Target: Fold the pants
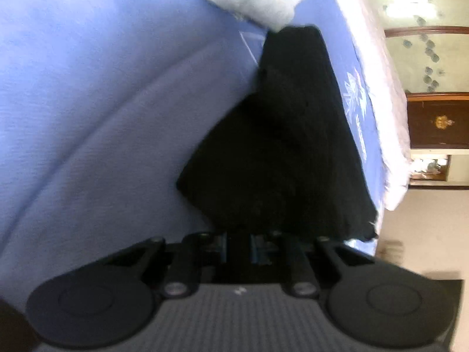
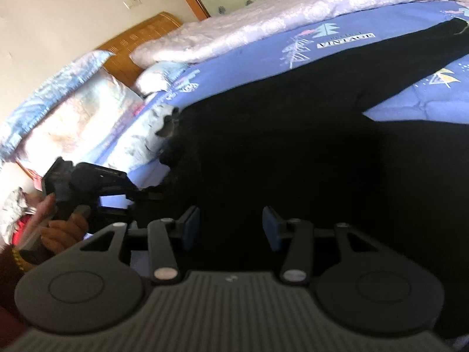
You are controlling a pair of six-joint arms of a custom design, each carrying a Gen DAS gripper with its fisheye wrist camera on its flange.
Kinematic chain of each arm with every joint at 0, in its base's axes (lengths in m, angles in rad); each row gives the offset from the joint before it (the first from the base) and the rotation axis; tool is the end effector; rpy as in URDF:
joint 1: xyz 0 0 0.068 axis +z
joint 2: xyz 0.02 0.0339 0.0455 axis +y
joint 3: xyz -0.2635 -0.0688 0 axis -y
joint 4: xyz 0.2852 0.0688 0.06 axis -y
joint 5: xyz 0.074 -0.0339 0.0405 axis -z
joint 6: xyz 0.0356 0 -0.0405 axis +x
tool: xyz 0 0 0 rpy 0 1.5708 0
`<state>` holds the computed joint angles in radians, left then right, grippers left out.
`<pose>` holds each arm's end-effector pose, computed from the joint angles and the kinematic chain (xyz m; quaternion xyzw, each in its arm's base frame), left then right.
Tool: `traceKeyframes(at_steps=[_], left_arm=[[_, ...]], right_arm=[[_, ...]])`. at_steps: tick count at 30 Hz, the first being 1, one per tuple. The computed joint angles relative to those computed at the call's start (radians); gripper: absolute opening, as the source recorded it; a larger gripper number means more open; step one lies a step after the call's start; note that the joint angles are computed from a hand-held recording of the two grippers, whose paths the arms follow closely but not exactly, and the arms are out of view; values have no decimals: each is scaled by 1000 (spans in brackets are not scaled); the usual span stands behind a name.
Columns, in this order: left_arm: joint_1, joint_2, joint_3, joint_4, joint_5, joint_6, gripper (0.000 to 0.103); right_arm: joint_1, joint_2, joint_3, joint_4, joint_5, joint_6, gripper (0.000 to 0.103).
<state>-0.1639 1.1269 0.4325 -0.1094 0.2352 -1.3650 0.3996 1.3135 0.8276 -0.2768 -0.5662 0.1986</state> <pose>0.2352 -0.0473 0.1369 -0.4842 0.7846 -0.3357 0.1929 0.2767 0.1376 0.2163 -0.1978 0.8674 0.3567 0.2851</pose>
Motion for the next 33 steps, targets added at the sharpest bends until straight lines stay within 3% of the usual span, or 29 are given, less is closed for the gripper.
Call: traceKeyframes(at_steps=[4,6,8,10,13,15,17,21,24,28,30,33], left_arm=[[-102,-312,58,-375,-177,123,12],[-132,-417,57,-486,-205,110,12],[-159,-411,40,-517,-223,71,12],[-153,-349,16,-487,-216,44,13],[-164,-372,-90,-353,-236,-95,19],[-119,-391,-96,-337,-186,-83,31],[-118,-417,-90,-343,-186,-76,60],[-198,-439,-65,-387,-240,-82,75],[-217,-435,-67,-375,-214,-89,75],[-238,-444,-97,-357,-224,-136,73],[-237,-437,-97,-352,-226,-139,70],[-230,-429,-85,-364,-222,-125,60]], right_arm=[[7,-42,-48,63,7,7,50],[18,-12,-42,83,4,19,50],[49,66,-4,43,17,16,50],[72,167,52,-51,39,1,51],[58,140,14,-14,17,-12,50],[19,82,-16,4,16,-27,50],[-60,24,-44,6,10,-30,50],[-304,-62,-87,25,33,46,50],[-542,-100,-116,58,26,140,50],[-787,-84,-116,79,139,236,48],[-867,-45,-106,96,193,288,46],[-961,15,-100,156,179,335,46]])
